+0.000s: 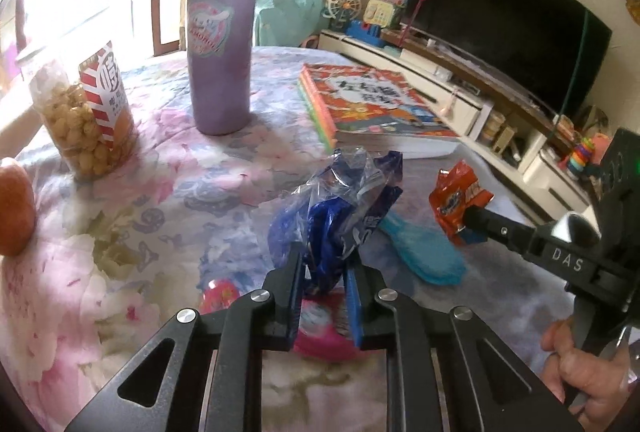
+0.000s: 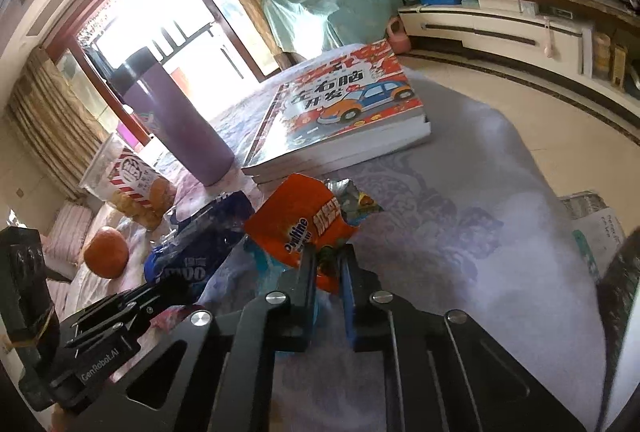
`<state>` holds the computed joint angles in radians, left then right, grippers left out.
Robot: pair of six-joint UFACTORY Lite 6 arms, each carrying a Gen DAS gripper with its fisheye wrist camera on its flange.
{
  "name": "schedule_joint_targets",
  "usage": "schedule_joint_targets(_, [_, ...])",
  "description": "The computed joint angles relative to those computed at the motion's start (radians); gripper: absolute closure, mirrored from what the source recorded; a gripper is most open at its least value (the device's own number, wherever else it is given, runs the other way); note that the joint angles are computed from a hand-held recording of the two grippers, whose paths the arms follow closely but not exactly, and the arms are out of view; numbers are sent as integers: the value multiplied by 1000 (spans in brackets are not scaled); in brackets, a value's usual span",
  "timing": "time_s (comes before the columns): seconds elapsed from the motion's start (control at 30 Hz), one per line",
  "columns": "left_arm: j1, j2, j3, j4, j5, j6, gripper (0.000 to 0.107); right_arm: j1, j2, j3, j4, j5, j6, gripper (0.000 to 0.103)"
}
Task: Collect trash
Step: 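Grasp the blue plastic bag with the left tool while the right tool grasps the orange snack packet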
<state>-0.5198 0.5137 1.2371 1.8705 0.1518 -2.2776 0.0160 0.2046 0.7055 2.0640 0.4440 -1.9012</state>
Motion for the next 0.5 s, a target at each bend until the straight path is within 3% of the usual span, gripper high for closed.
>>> schedule_joint_targets(0.1, [-28, -63, -71, 165, 2, -184, 90, -43, -103, -91, -36, 21, 12, 92])
schedule_joint_targets(0.23, [-78, -131, -149, 261, 11, -301, 90, -115, -269, -222, -135, 46, 80, 92])
schedule_joint_targets(0.5, [-200, -208, -231, 194, 28, -298, 91, -310, -621, -422, -519, 123, 375, 92])
